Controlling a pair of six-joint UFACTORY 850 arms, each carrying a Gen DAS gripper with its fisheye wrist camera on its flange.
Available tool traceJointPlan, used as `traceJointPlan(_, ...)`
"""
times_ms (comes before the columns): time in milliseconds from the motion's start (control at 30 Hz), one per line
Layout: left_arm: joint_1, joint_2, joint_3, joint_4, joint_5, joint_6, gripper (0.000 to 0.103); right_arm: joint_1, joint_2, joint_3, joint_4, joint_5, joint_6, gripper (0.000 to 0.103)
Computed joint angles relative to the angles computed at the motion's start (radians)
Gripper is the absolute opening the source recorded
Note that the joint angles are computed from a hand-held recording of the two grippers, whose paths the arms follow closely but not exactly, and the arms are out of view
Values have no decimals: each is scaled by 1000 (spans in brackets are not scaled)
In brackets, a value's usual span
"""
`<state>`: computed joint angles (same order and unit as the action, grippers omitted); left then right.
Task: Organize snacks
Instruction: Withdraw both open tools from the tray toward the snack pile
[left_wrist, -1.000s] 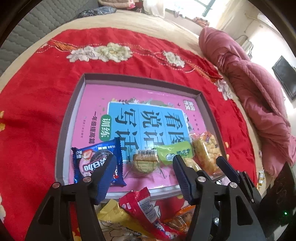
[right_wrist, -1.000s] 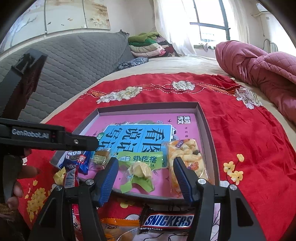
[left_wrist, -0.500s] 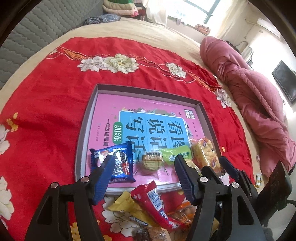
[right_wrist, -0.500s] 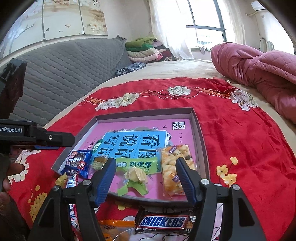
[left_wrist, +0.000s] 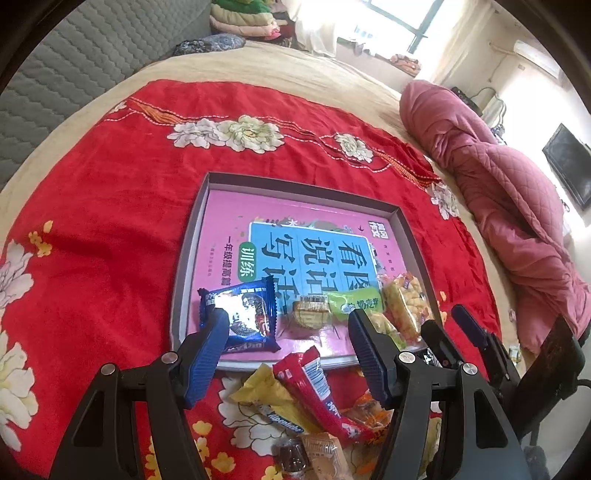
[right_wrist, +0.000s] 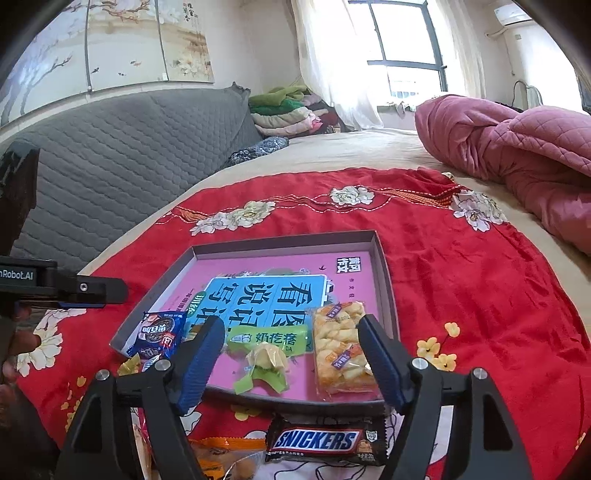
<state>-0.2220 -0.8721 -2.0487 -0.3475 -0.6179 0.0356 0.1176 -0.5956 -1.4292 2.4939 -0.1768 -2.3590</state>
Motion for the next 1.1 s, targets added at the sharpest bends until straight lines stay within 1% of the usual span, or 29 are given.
traceJointPlan(167,2,12,20,0,5,3,69,-1,12,13,31,1,-36,75)
traceJointPlan(233,4,14,24,-9,3,11,69,0,19,20,90,12,-96,75)
traceJointPlan(433,9,22,47,-32,-5,38,69,-1,46,49,192,27,-187,77)
traceJointPlan(667,20,39,92,-64,-4,70,69,-7,92,105,147,17,-101,79)
traceJointPlan(833,28,49,121,-78,-12,90,69,7,106,120,328,37,-287,79)
traceJointPlan(933,34,57,139,-92,-13,101,69,12,115,129,324,42,-279,79)
traceJointPlan(1100,39,64,167,-101,-24,114,69,21,137,155,425,61,-389,79)
